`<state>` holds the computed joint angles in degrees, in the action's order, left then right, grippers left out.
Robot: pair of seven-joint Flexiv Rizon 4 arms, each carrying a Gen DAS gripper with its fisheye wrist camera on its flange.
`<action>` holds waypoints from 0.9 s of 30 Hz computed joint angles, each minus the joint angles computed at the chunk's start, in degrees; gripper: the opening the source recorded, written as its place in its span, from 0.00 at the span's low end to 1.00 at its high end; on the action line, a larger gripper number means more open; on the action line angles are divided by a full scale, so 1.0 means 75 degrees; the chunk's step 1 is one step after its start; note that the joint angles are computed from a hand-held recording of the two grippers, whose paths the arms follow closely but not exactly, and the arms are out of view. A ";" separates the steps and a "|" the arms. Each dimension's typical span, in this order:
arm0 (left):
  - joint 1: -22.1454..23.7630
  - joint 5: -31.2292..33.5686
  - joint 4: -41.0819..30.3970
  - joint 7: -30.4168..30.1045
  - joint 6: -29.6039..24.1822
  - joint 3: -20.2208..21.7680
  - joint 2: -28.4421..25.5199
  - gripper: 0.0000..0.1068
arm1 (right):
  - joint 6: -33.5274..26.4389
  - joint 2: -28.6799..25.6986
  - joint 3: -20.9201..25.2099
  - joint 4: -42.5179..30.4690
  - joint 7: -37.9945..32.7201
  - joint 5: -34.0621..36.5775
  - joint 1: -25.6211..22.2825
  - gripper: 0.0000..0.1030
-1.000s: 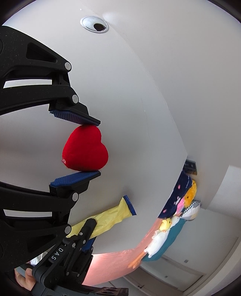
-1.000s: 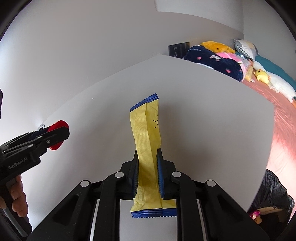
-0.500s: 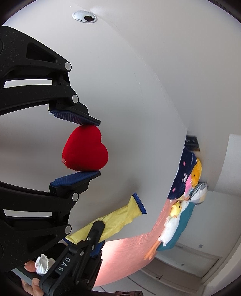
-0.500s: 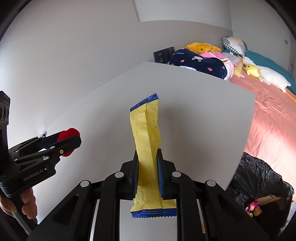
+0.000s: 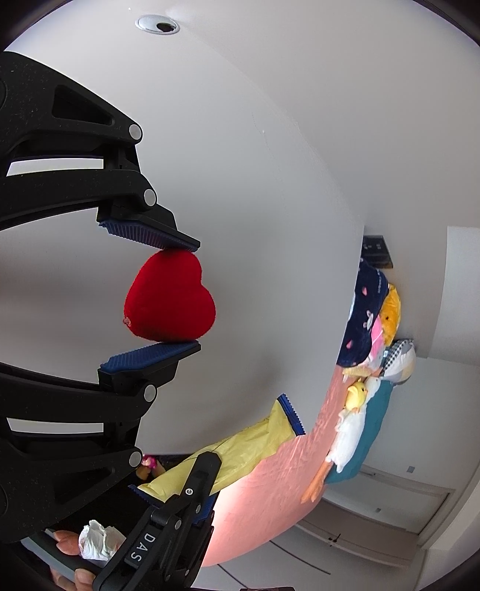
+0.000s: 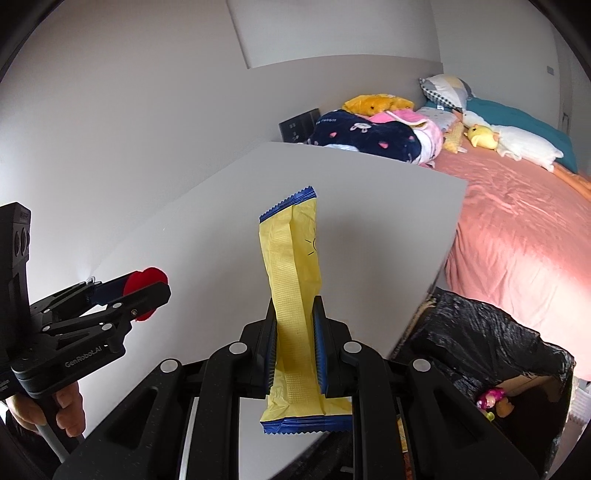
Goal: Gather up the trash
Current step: 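Carry the red heart and yellow strip over the black trash bag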
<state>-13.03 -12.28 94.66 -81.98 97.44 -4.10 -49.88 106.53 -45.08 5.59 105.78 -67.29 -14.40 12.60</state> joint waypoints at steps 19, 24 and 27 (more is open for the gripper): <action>-0.0680 0.0132 -0.0398 0.0070 -0.0198 -0.0022 -0.0077 0.45 | 0.0973 0.0664 -0.0228 0.1247 -0.0033 0.0450 -0.0391 0.18; -0.0767 0.0185 -0.0512 0.0153 -0.0325 -0.0143 -0.0120 0.45 | 0.1178 0.0788 -0.0345 0.1512 -0.0051 0.0630 -0.0434 0.18; -0.0821 0.0232 -0.0625 0.0242 -0.0416 -0.0213 -0.0168 0.45 | 0.1286 0.0834 -0.0407 0.1641 -0.0043 0.0748 -0.0478 0.18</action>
<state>-19.19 -10.54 89.97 -80.16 94.32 -5.70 -51.15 116.17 -38.82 2.53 118.09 -67.62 -8.80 9.02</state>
